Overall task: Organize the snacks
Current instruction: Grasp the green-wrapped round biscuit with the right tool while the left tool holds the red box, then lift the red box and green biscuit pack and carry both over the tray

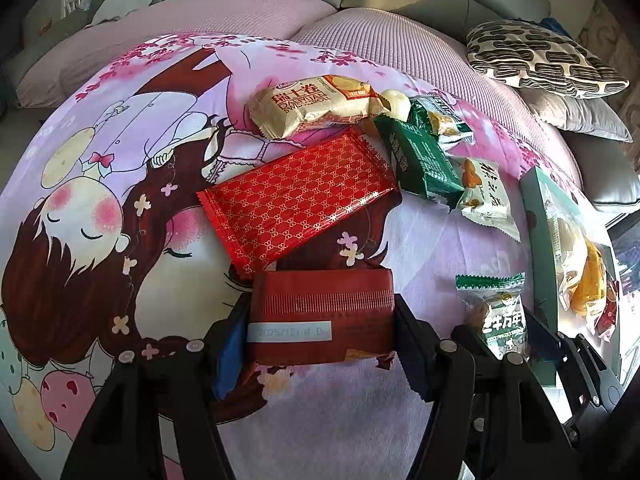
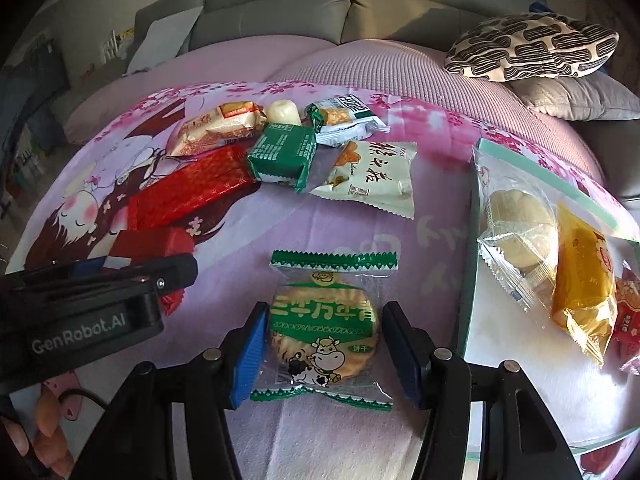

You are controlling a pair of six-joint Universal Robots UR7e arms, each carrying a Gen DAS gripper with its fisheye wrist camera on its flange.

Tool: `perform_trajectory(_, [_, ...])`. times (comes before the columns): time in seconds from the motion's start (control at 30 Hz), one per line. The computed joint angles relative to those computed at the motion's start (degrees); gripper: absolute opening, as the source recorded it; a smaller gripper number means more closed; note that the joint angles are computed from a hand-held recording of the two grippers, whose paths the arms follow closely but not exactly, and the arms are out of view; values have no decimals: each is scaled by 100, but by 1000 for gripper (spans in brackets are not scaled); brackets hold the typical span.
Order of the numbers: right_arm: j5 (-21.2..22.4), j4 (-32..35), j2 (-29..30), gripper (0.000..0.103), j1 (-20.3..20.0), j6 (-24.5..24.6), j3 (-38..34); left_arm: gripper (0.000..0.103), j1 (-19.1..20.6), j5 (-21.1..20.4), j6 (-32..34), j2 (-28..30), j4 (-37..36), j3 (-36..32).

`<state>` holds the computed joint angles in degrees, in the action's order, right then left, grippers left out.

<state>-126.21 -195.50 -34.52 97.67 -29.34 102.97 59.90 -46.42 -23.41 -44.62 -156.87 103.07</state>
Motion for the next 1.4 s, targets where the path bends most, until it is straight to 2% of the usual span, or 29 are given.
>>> perform_trajectory(0.07, [5, -7, 2, 60, -1, -5, -1, 67, -2, 1, -3, -2, 5, -1])
perform_trajectory(0.13, [26, -37, -2, 54, -2, 13, 9, 67, -4, 7, 6, 3, 4, -4])
perform_trajectory(0.37, [150, -187, -71, 53, -3, 106, 94, 67, -12, 40, 40, 10, -51, 8])
perform_trajectory(0.7, [618, -1142, -207, 53, 54, -187, 377, 67, -114, 75, 141, -117, -423, 179])
perform_trajectory(0.9, [828, -1894, -227, 53, 120, -537, 499, 67, -290, 171, 378, -195, -1062, 356])
perform_trajectory(1.07, [970, -2292, -347, 53, 122, -640, 654, 67, -446, 116, 719, -145, -1603, 389])
perform_trajectory(1.23, [1088, -2565, -556, 53, 65, -579, 857, 67, -632, 121, 1013, -69, -1958, 410])
perform_trajectory(1.4, [1030, -2703, -724, 53, -5, -474, 976, 67, -758, 25, 1181, 76, -2033, 328])
